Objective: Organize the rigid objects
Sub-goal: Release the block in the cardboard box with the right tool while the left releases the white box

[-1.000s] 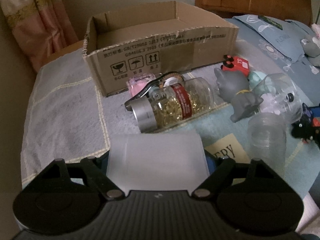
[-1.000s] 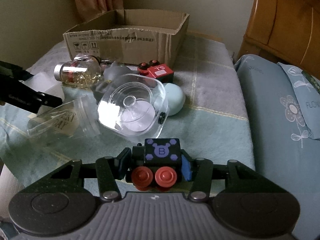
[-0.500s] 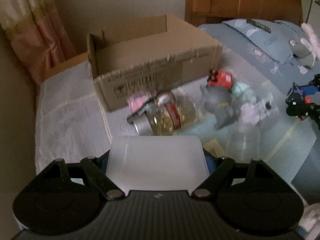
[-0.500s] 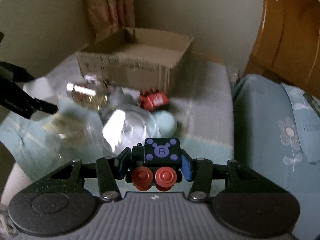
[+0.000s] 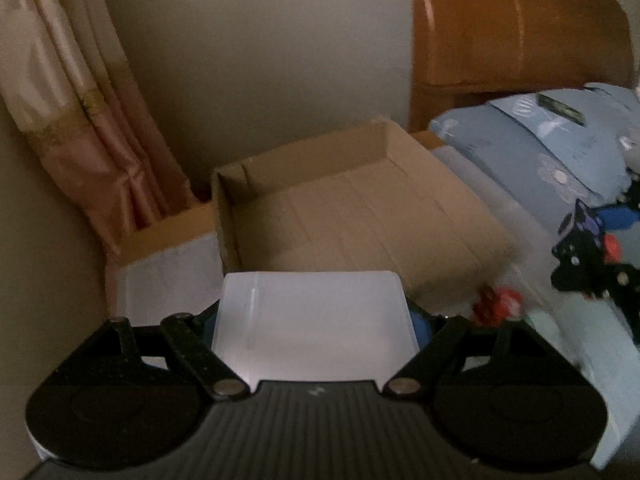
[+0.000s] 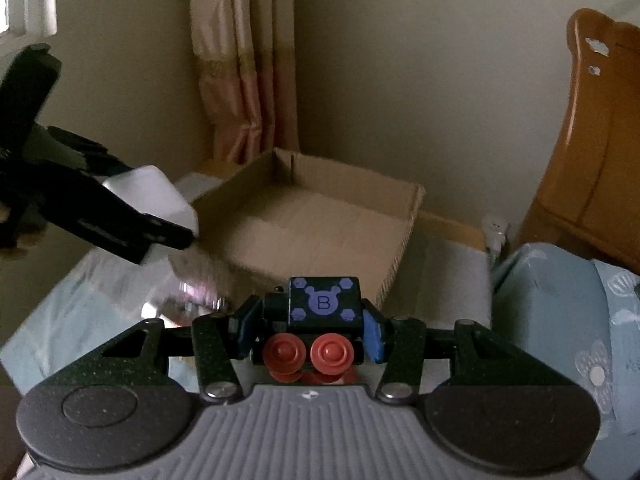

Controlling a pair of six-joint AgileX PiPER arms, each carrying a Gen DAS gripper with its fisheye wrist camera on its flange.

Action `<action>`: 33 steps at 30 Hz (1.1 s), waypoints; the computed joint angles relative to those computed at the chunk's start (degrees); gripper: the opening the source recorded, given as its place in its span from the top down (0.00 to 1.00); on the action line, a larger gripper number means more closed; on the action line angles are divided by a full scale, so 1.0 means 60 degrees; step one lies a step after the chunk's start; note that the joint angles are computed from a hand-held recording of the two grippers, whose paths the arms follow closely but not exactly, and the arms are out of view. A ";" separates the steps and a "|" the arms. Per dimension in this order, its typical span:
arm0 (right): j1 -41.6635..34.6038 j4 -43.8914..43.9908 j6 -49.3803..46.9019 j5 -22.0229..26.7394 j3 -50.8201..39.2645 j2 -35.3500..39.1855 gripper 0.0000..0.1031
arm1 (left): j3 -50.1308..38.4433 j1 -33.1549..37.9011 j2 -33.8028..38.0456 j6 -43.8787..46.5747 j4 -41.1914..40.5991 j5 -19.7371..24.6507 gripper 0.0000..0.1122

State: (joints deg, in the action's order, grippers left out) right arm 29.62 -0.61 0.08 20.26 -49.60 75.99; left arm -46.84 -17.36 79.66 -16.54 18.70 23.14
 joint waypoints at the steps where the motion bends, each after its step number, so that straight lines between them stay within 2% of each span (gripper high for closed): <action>1: -0.0035 0.0193 -0.0182 0.0026 -0.0271 0.0254 0.45 | -0.0342 0.0118 0.0325 0.0044 -0.0013 0.0013 0.26; 8: -0.0358 0.1014 -0.0988 0.0233 -0.2359 0.2357 0.45 | -0.2445 0.0679 0.2461 -0.0176 0.0107 0.0299 0.26; 18: -0.0825 0.1541 -0.1590 0.0886 -0.4819 0.4958 0.45 | -0.4670 0.1024 0.4741 0.0604 -0.0896 0.0414 0.26; 20: -0.0849 0.1487 -0.1540 0.0971 -0.5151 0.5261 0.45 | -0.4963 0.1108 0.5025 0.0803 -0.1210 0.0298 0.24; 21: -0.0890 0.1551 -0.1593 0.0957 -0.5283 0.5392 0.42 | -0.5051 0.1152 0.5119 0.0803 -0.1303 0.0186 0.19; 23: -0.0926 0.1535 -0.1473 0.0774 -0.5336 0.5483 0.09 | -0.5035 0.1166 0.5142 0.0345 -0.1028 -0.0045 0.17; 25: -0.0998 0.1920 -0.1682 0.0353 -0.5053 0.5376 0.06 | -0.5009 0.1210 0.5081 0.0573 -0.1260 -0.0041 0.17; 29: -0.1091 0.2304 -0.1967 0.0404 -0.4670 0.5029 0.06 | -0.4353 0.1175 0.4472 0.0282 -0.0965 -0.0223 0.17; 33: -0.0983 0.2222 -0.1704 0.0290 -0.3766 0.4101 0.04 | -0.2896 0.1034 0.3073 0.0282 -0.1008 -0.0686 0.17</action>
